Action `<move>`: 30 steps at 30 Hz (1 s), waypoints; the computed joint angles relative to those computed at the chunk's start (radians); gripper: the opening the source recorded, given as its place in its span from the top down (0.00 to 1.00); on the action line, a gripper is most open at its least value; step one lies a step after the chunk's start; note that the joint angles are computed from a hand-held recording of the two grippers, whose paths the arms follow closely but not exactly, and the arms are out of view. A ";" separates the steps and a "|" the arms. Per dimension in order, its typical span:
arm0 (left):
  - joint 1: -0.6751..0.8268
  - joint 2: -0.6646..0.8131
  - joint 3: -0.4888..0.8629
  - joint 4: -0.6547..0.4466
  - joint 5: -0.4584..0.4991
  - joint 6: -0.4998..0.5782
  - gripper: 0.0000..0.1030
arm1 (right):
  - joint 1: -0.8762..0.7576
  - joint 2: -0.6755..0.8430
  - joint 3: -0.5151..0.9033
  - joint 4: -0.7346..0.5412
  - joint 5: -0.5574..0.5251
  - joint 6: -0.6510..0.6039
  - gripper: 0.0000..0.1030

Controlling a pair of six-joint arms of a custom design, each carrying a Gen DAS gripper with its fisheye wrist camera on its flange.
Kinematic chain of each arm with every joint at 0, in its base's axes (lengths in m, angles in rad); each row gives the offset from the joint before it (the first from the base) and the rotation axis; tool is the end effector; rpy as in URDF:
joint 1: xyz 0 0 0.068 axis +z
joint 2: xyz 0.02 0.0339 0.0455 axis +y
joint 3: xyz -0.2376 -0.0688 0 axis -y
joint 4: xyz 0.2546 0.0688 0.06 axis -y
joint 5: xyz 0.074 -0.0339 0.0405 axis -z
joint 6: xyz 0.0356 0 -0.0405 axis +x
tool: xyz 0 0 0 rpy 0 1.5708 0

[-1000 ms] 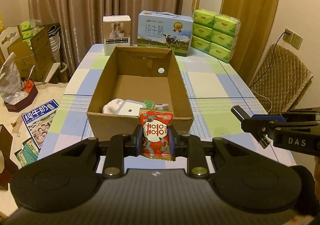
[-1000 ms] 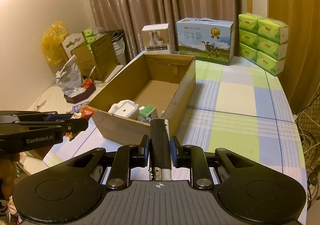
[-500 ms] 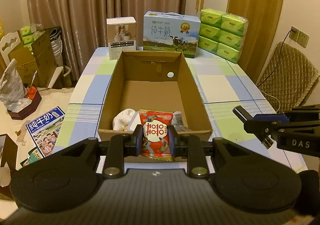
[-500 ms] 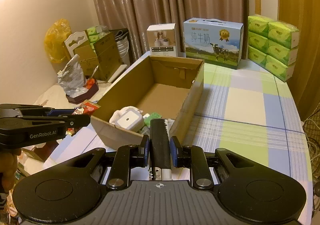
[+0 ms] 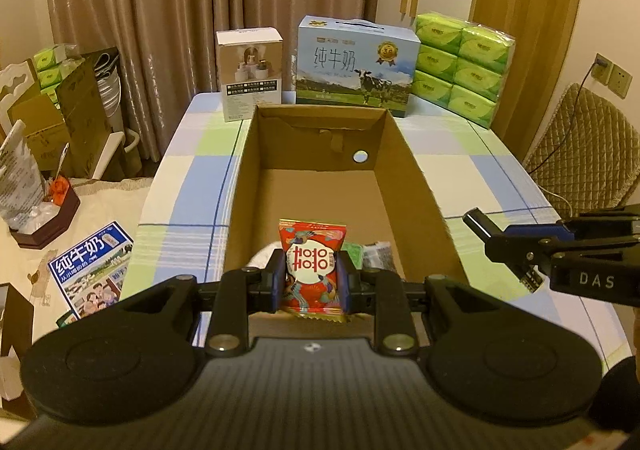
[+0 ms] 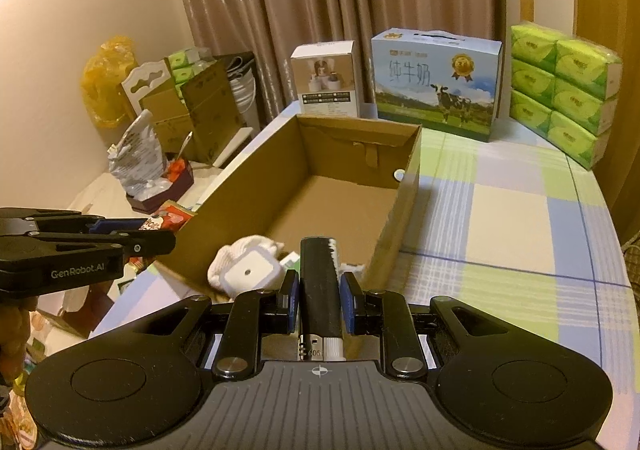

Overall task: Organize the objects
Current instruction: 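Lower the candy and black stick into the box and open both tools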

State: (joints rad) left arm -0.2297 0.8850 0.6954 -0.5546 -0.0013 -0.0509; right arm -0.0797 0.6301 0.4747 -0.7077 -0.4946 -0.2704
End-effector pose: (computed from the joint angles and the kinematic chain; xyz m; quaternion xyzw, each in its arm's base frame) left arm 0.2060 -0.0481 0.2341 0.0815 0.9122 -0.0556 0.3978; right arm 0.1582 0.0043 0.1933 -0.1710 0.8973 0.1676 0.3708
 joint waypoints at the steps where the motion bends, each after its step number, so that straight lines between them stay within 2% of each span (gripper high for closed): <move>1: 0.014 0.023 0.009 0.013 0.011 0.009 0.79 | 0.017 0.028 0.004 0.030 0.011 0.014 0.82; 12: 0.087 0.292 0.127 0.130 0.076 0.094 0.79 | 0.140 0.318 0.066 0.284 0.095 0.119 0.82; 26: 0.103 0.521 0.244 0.222 0.110 0.120 0.79 | 0.134 0.515 0.120 0.420 0.094 0.159 0.82; 27: 0.104 0.537 0.249 0.232 0.118 0.119 0.77 | 0.133 0.523 0.120 0.427 0.093 0.161 0.82; 30: 0.109 0.564 0.253 0.254 0.122 0.087 0.63 | 0.126 0.537 0.121 0.437 0.088 0.160 0.82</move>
State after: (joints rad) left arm -0.1205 1.4491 0.9483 -0.3002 0.1209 0.0358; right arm 0.0465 1.1670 0.5957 -0.2710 -0.4061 -0.1101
